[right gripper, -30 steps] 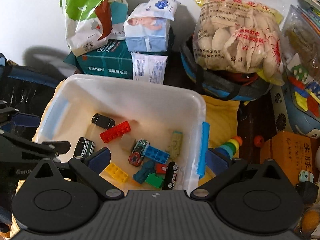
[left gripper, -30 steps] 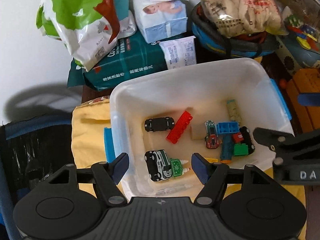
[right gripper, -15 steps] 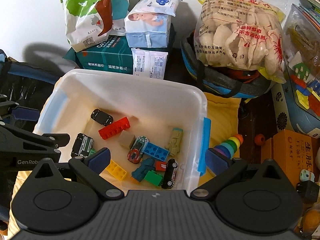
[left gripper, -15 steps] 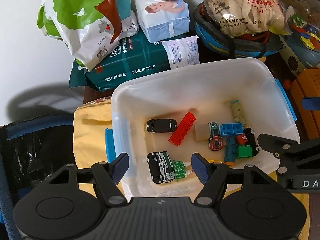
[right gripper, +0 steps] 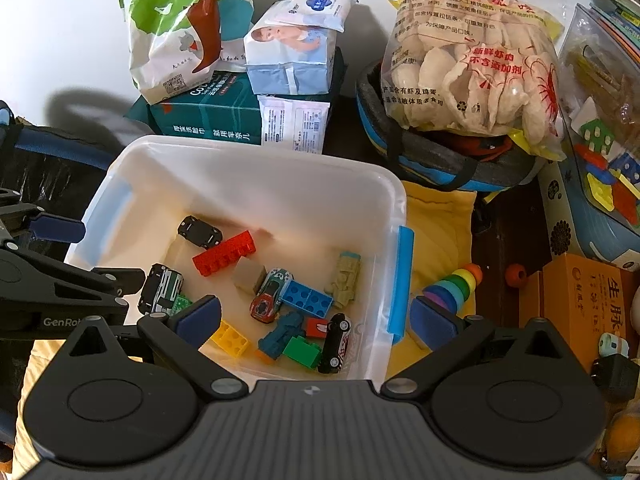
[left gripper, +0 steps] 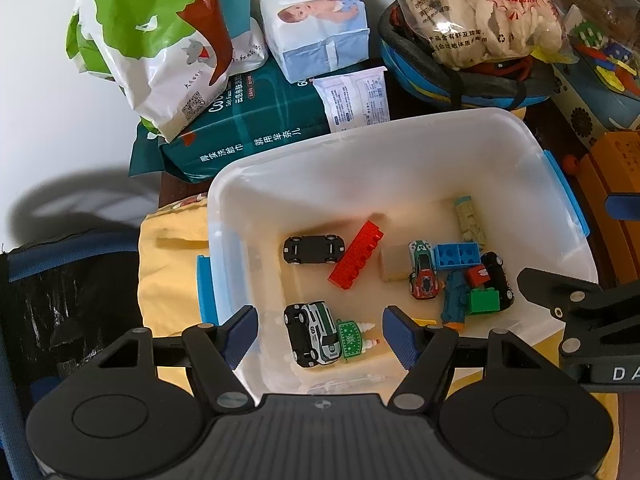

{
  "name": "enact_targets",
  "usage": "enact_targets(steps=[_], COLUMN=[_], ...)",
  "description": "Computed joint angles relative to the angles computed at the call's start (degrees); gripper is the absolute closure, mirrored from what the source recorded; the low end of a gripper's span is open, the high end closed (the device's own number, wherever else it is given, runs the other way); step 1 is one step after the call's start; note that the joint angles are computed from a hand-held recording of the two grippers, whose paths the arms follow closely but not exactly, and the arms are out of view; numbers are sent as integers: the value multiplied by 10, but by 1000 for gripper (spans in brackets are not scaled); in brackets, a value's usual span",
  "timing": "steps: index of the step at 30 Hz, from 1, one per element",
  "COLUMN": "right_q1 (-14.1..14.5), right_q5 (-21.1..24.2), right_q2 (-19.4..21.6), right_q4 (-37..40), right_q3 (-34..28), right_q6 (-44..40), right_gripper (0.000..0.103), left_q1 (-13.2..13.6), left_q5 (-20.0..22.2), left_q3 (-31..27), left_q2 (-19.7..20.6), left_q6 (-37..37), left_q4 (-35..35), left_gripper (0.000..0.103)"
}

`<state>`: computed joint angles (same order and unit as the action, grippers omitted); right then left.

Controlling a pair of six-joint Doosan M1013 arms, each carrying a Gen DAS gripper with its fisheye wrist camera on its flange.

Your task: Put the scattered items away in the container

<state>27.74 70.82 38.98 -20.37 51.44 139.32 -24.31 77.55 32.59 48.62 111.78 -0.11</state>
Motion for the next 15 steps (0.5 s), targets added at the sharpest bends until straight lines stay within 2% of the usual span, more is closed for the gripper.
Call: enact_targets(steps=[11,15], right_q1=[1,1], right_q5=[-5,-6], right_q2=[-2,-2], right_q4=[1,1], right_q3=[5,6], right_q6=[-1,0], right_gripper=[0,0], left_q1=[-1,-1], left_q5=[-10,-35], left_q3=[3,20], left_q2=[-1,-10], left_q6=[-3,-1], left_q4=[11,15], left_gripper=[31,31])
